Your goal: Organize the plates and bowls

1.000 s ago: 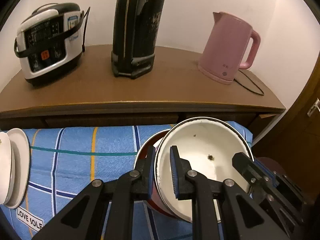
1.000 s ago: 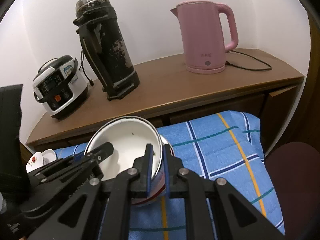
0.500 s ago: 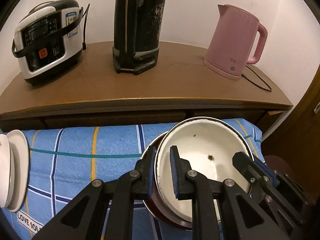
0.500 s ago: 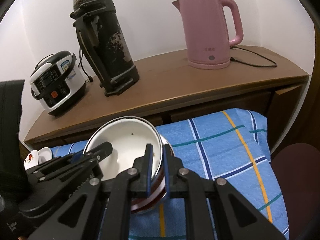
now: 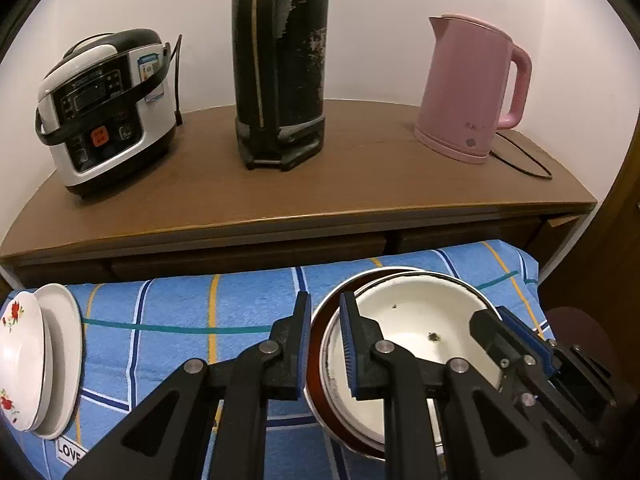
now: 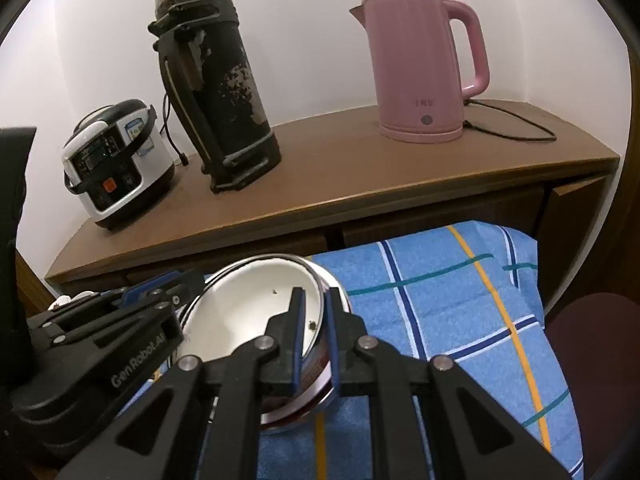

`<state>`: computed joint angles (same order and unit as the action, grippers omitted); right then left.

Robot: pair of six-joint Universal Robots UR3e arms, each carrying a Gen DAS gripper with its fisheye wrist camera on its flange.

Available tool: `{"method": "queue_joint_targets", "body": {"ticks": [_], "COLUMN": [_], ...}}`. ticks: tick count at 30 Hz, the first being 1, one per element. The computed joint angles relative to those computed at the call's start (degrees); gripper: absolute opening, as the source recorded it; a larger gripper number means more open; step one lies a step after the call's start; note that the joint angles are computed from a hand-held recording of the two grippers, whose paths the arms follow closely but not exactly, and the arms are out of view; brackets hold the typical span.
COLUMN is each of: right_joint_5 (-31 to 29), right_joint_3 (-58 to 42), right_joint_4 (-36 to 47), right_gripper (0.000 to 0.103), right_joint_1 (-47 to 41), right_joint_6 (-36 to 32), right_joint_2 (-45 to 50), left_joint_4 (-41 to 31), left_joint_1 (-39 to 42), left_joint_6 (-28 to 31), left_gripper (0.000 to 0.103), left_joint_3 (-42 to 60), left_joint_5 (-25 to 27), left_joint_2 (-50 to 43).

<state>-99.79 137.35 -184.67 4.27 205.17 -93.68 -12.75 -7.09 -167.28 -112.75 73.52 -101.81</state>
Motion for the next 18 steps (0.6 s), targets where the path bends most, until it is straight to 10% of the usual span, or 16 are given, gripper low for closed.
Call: {"method": "queue_joint_targets", "body": {"ticks": [4,8,12,18], "right_joint_5": [1.2,-4.3,-5.4,-7.0], "right_joint_3": [1.7,1.9,2.5,3.8], "right_joint_4": [-1.1,-1.1,0.7,1.9], "right_gripper": [0.014,0.056,0.056,0.056], "right_joint_1": [-0.7,2.2,3.0,4.8], "right_joint_6": [0.9,2.8,3.6,5.7], "right_joint_2": [-2.0,-3.4,-6.1,-7.7], "left_joint_4": [-0.2,-0.3,1.8,4.5], "left_joint_1": [0.4,0.6,0.5,1.9], "left_joint_6": [0.4,1.1,1.7,2.7], "left_gripper": [0.017,0.021,0.051,0.055], "left_joint_3": [-0.6,-1.5,-3.8,-7.7], "left_joint_5": [0.0,-0.3,0.2,-0.3], "left_joint_2": [0.1,0.9,2.5,6.0]}}
